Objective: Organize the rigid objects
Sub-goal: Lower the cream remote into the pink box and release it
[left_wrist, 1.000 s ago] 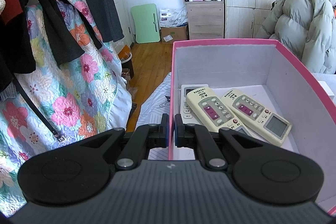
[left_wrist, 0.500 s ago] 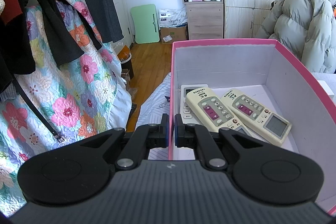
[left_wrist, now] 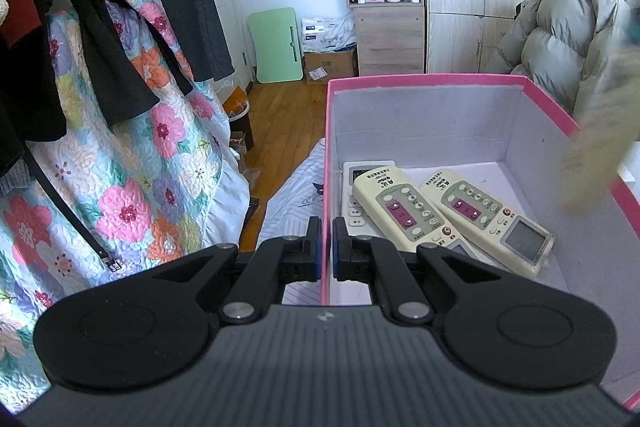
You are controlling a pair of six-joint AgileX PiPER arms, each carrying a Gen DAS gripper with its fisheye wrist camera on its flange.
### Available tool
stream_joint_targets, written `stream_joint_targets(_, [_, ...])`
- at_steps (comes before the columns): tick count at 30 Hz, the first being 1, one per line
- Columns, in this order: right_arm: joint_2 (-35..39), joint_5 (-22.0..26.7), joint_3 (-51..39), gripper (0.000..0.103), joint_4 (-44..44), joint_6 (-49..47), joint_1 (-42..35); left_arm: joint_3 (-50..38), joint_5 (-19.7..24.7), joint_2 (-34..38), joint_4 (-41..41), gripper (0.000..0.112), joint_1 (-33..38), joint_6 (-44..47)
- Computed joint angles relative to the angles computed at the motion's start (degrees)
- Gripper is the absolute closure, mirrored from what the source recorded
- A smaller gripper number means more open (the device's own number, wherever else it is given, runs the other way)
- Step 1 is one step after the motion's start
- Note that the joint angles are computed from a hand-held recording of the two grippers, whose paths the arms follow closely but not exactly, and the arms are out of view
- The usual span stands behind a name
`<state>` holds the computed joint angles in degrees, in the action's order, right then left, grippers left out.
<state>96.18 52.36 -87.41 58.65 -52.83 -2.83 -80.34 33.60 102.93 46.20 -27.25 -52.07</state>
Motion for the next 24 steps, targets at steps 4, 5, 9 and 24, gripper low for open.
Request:
stream_joint_targets(4, [10.88, 3.90, -10.63, 0.042, 0.49, 2.05, 3.98, -0.30, 0.22, 0.19, 0.69, 0.108, -0.26, -1.02])
stream_joint_targets(5, [14.05, 5.16, -14.23, 0.042, -0.28, 3.30, 4.93, 0.27, -0.25, -0.18, 0.75, 0.108, 0.04, -1.05])
stream_joint_targets(9, [19.50, 5.93, -18.88, 0.042, -2.59, 2.08, 7.04, 0.40, -0.20, -0.30, 0.99, 0.109, -0.13, -1.12])
stream_joint_targets(24, [16.21, 4.97, -14.17, 0.043, -12.49, -0.37, 6.20, 1.16, -1.08, -0.53, 2.40, 0.109, -0.11, -2.00])
